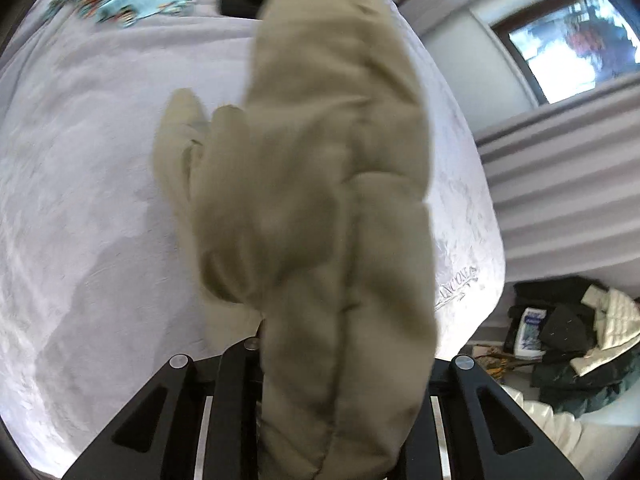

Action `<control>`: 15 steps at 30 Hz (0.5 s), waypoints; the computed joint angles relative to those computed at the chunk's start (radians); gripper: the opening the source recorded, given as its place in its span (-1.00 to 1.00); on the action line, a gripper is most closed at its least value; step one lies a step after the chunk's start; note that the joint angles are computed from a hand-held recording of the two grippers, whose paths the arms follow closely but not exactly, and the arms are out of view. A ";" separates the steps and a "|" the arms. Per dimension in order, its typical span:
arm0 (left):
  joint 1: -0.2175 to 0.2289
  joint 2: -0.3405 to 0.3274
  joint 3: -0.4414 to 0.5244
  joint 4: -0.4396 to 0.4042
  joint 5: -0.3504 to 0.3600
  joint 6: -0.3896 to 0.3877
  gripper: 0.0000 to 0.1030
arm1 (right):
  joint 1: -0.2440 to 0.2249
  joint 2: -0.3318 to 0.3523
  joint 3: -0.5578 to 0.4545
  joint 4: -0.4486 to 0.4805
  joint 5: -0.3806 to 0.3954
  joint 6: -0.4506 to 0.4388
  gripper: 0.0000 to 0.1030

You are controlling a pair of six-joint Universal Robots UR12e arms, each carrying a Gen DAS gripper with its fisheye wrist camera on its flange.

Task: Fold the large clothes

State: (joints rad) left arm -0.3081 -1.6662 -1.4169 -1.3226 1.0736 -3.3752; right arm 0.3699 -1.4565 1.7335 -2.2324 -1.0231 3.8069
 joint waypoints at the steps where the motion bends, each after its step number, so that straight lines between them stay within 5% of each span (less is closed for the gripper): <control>1: -0.025 -0.026 0.034 -0.010 0.027 -0.001 -0.55 | -0.008 -0.001 0.010 -0.013 0.022 0.008 -0.96; 5: -0.094 -0.129 0.163 -0.055 0.093 0.008 -0.54 | -0.057 -0.040 0.060 -0.047 0.113 0.051 -0.96; 9: -0.137 -0.220 0.259 -0.123 0.131 0.038 -0.44 | -0.123 -0.140 0.129 -0.052 0.099 0.040 -0.96; 11: -0.148 -0.265 0.291 -0.141 0.096 0.070 -0.27 | -0.166 -0.209 0.176 -0.045 0.079 0.047 -0.96; 13: -0.146 -0.282 0.282 -0.134 0.036 0.102 0.18 | -0.202 -0.265 0.215 -0.036 0.061 0.060 -0.95; 15: -0.140 -0.302 0.271 -0.113 -0.043 0.125 0.24 | -0.237 -0.316 0.252 -0.021 0.052 0.066 -0.94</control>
State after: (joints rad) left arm -0.4481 -1.9683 -1.1461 -1.4360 1.0305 -3.2498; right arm 0.1330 -1.7726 1.9857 -2.2538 -0.9708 3.8724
